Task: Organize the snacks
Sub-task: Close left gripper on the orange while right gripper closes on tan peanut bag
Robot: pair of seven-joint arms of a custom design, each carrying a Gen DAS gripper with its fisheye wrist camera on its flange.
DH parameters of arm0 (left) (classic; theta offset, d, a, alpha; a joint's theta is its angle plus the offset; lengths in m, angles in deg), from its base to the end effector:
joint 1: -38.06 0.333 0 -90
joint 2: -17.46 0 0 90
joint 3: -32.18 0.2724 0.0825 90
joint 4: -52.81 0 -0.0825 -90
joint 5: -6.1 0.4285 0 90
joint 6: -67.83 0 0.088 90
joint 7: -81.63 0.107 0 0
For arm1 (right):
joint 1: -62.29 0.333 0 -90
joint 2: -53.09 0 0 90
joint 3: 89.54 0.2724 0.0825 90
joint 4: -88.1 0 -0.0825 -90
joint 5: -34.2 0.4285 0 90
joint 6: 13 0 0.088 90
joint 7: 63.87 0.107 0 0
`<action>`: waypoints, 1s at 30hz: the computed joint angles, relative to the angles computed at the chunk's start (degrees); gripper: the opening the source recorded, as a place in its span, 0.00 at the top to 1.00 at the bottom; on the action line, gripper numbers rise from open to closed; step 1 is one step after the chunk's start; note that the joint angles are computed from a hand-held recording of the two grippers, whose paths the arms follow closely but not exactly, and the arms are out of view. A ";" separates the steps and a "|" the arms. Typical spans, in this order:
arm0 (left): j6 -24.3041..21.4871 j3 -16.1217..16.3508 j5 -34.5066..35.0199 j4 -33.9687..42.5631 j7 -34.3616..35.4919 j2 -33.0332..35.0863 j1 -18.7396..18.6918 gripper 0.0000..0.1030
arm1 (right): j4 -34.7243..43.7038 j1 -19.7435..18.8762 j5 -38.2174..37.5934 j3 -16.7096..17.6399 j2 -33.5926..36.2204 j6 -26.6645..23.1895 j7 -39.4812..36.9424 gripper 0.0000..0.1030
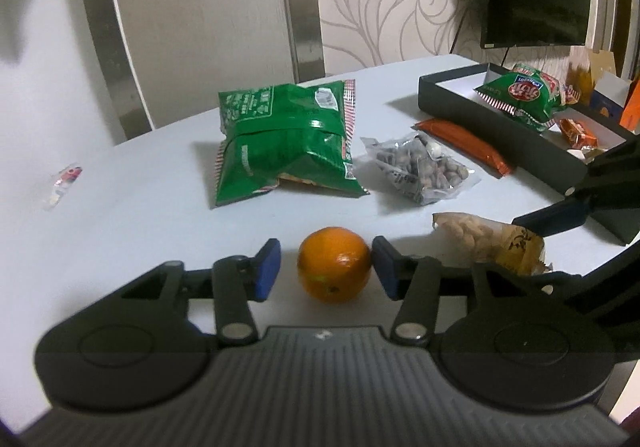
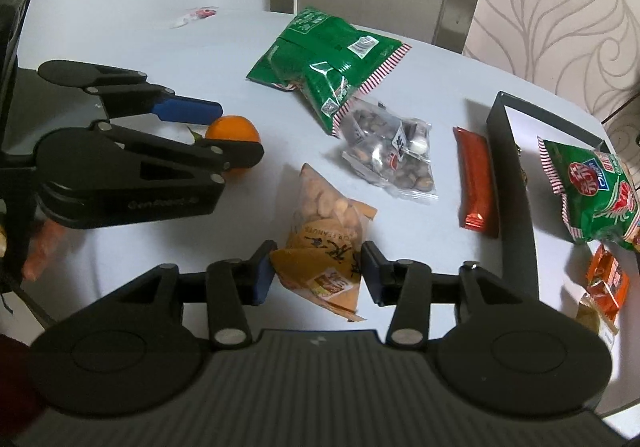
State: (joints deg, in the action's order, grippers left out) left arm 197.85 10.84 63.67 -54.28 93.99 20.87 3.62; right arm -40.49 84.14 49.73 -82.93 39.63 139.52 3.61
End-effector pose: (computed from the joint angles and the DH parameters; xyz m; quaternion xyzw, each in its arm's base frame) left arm 0.3866 -0.5244 0.4689 -0.5846 0.6850 -0.2926 0.3217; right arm 0.5077 0.2688 0.4766 -0.8556 0.3995 -0.1504 0.2928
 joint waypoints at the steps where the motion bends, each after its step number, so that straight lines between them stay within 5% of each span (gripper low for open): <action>1: 0.09 0.02 -0.06 0.20 0.05 0.25 0.01 0.44 | 0.18 -0.14 -0.21 0.12 0.15 -0.07 0.68 0.43; 4: 0.46 0.19 -0.68 0.97 0.59 1.14 -0.01 0.43 | 0.34 -0.42 -0.95 0.32 0.37 -0.33 2.20 0.37; 15: 2.17 1.01 -2.35 1.25 0.62 2.13 -0.32 0.46 | -0.80 -0.21 -1.03 0.16 -0.29 1.07 2.71 0.38; 19: 3.59 1.08 -2.86 0.69 1.05 1.75 -0.06 0.55 | -0.98 0.18 -0.53 0.04 -0.30 1.09 1.63 0.45; 30: 1.51 0.92 -2.50 0.74 0.69 1.43 -0.20 0.55 | -1.73 0.05 -0.67 0.11 -1.29 0.97 1.93 0.52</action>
State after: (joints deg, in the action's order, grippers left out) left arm 199.36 11.76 61.17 -53.54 94.68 22.31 3.42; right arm -42.22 84.19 49.06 -82.81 38.34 140.49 5.55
